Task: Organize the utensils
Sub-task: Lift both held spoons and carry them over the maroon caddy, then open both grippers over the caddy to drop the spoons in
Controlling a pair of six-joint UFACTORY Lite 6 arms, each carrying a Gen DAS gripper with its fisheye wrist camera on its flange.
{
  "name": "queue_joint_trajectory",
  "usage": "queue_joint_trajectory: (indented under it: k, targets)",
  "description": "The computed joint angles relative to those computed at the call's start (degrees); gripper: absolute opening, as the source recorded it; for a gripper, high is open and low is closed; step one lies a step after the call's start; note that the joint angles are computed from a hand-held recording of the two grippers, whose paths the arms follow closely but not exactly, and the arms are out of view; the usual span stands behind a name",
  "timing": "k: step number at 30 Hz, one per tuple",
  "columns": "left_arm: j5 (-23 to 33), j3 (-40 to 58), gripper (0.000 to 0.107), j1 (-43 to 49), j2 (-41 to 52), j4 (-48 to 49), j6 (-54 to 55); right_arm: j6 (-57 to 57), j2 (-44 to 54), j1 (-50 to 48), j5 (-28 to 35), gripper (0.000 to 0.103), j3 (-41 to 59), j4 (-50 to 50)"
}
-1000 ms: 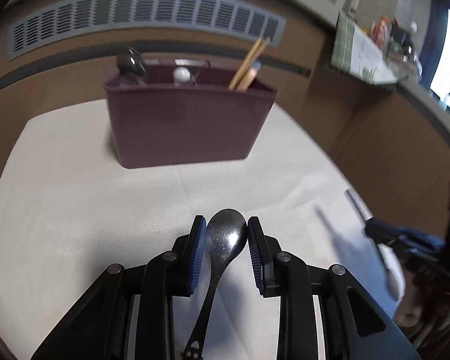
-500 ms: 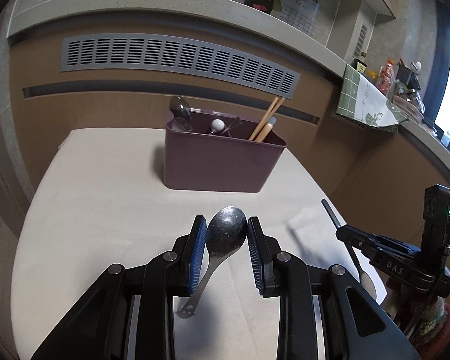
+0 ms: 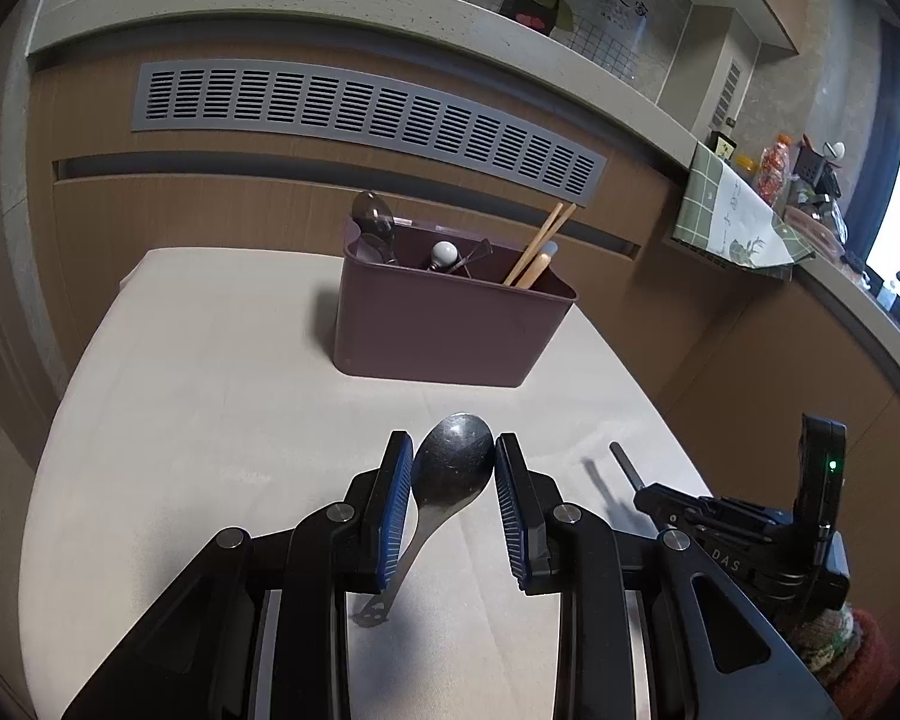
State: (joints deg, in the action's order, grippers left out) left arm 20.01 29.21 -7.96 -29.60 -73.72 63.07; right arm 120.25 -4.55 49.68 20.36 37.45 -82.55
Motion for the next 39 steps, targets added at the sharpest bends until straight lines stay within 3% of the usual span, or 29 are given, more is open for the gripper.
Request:
queue_joint_trajectory:
  k: [5,10,13,18,24,30,39]
  targets:
    - [3.88,5.57,0.029,2.66,-0.17,1.75,-2.08,1.48,-5.68,2.55,6.72,0.012,2.48,-4.79]
    - [10.87,23.80,0.029,7.46,7.46,0.60,-2.81,-5.14,-5.30,1.96,12.26,0.012,15.86,-8.73]
    - [10.72,34.82,0.029,7.76,14.73,-2.26,-2.87,-1.36,0.11,-1.57,10.29,0.012,27.33,-17.19]
    - [8.61,45.25,0.029,8.10,25.77,-11.88,3.24,13.47,13.33,-5.76,10.21,0.012,41.67,-34.81]
    - [12.08,55.83,0.029,9.51,41.28,-14.47,3.36,20.88,27.20,-8.77,7.60,0.012,53.69,-40.18]
    - [13.89,60.73,0.029,8.84,50.07,-15.26,3.24,28.50,36.16,-12.26,5.17,0.012,60.10,-44.41]
    - [15.26,55.99,0.029,7.46,53.16,-23.88,9.36,36.12,44.09,-12.65,12.64,0.012,63.20,-44.25]
